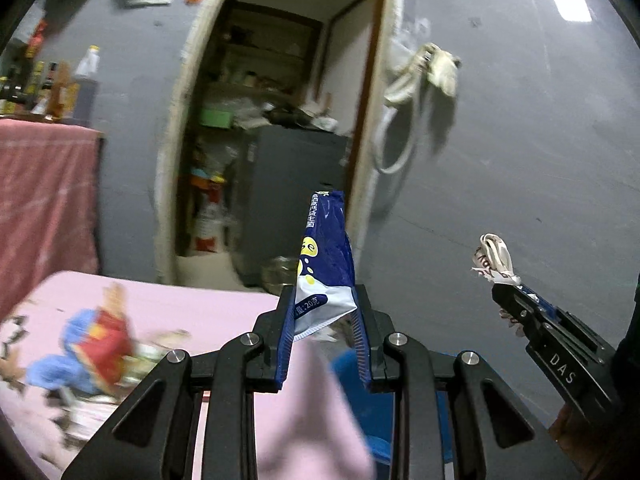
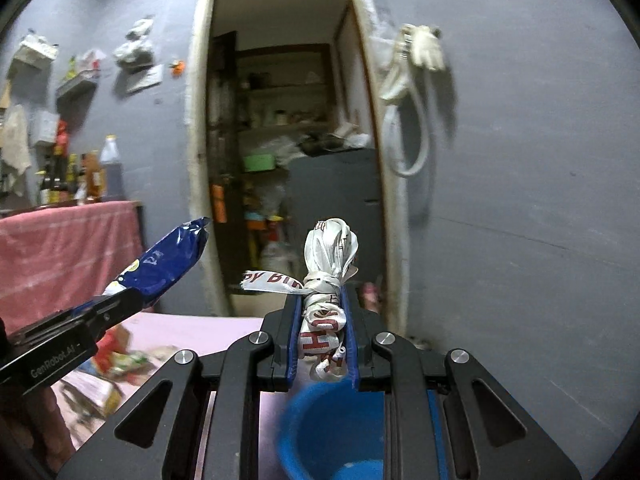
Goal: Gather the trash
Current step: 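Carry both items over the blue basin and open both grippers to drop them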
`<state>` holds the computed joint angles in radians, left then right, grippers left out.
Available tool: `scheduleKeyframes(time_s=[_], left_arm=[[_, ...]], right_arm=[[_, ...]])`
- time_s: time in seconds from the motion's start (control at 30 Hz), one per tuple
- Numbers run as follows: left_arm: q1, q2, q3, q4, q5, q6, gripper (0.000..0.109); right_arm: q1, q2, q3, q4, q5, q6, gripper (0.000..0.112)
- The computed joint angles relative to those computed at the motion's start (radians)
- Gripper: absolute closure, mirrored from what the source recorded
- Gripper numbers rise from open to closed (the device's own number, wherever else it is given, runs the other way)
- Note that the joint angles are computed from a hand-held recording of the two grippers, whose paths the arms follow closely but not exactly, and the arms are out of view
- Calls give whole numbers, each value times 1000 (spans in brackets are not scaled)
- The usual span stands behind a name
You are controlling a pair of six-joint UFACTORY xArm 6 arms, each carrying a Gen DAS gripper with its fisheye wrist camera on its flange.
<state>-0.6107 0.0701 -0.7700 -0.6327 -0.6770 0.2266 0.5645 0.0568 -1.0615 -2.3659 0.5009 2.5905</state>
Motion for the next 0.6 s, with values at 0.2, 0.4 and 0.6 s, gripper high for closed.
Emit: scheduleKeyframes(time_s=[0.2,0.4,0.6], left_arm=[[-22,105,-127,43,121,-36,86],[-20,185,-235,34,239,-28,86],[12,219,-261,76,330,-77,86]], right_arm=[[-73,-53,86,-4,-25,57,95],[-138,-16,64,-21,-129,97,95],[-168,46,6,-31,-214,125,92]])
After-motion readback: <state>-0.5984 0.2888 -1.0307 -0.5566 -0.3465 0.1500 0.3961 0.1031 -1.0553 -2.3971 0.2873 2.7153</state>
